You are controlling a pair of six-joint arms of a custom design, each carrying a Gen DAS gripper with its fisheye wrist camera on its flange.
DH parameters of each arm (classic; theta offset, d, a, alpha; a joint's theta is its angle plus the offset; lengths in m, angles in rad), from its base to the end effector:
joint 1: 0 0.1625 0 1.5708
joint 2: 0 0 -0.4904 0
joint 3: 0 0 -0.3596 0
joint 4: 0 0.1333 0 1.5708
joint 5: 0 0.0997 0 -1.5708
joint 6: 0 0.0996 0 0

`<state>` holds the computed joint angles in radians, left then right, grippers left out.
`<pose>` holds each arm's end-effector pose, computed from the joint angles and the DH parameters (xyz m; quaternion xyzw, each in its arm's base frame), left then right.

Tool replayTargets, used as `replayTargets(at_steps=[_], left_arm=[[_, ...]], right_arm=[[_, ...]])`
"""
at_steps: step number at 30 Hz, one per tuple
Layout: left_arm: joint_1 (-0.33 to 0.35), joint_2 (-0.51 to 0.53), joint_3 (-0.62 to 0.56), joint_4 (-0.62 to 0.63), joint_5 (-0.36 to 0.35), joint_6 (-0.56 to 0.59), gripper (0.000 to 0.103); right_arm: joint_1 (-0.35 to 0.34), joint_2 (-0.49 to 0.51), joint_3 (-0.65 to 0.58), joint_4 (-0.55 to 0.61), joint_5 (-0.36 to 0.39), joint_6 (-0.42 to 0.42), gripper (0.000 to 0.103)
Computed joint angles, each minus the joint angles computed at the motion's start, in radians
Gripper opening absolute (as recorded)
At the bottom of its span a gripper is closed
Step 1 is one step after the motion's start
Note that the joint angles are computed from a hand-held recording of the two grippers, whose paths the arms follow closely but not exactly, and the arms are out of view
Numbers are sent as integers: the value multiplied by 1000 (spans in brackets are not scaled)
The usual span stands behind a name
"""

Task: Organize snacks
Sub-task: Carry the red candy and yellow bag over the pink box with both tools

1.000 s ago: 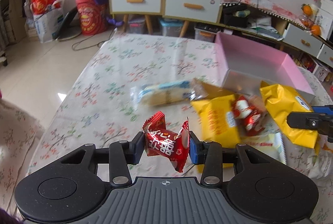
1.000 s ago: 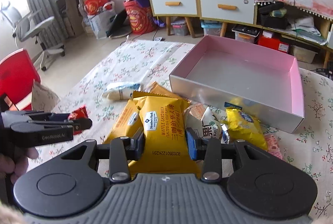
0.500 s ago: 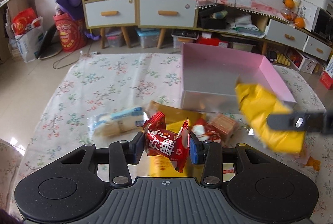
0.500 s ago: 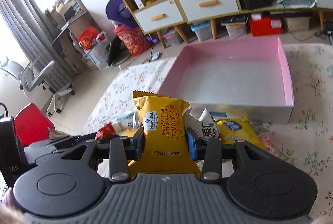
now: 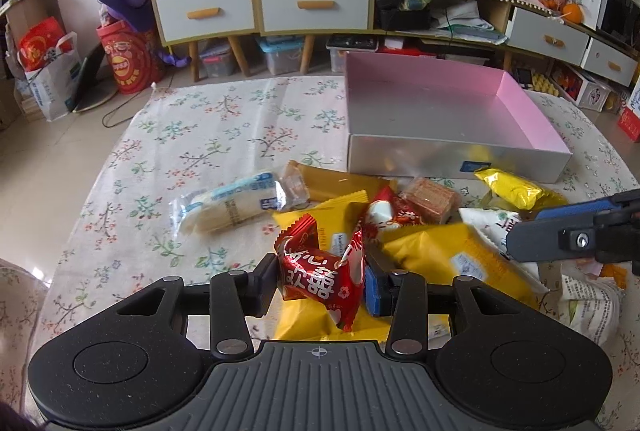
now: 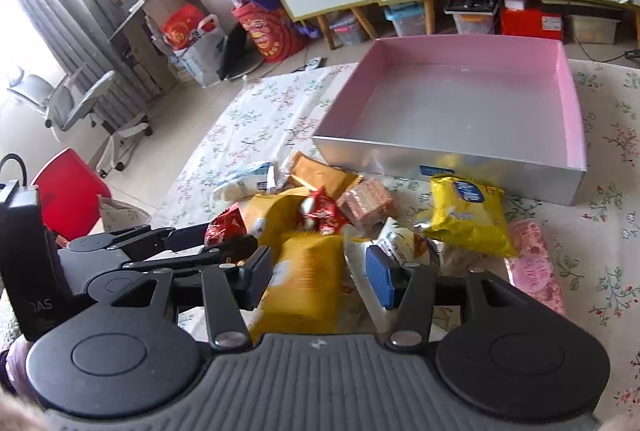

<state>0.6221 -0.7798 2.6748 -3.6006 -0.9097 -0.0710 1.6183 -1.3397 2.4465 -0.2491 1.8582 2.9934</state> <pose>-0.1658 -0.3582 0.1019 0.3812 0.8636 -0.2136 0.2515 0.1173 -0.2550 0.1808 0.0409 -0.9279 0.3383 0.1514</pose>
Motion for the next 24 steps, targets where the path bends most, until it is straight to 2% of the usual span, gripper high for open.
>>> replayTargets(at_steps=[4, 10, 17, 24], left_arm=[[9, -22, 5, 8, -7, -1, 40], [28, -41, 6, 20, -16, 10, 40], [36, -36, 1, 16, -21, 23, 40], [34, -15, -7, -2, -22, 27, 40]], right_arm=[[2, 33, -10, 18, -8, -25, 49], [62, 131, -61, 49, 93, -12, 48], [91, 200, -91, 40, 200, 10, 49], [139, 247, -87, -14, 280, -9, 38]])
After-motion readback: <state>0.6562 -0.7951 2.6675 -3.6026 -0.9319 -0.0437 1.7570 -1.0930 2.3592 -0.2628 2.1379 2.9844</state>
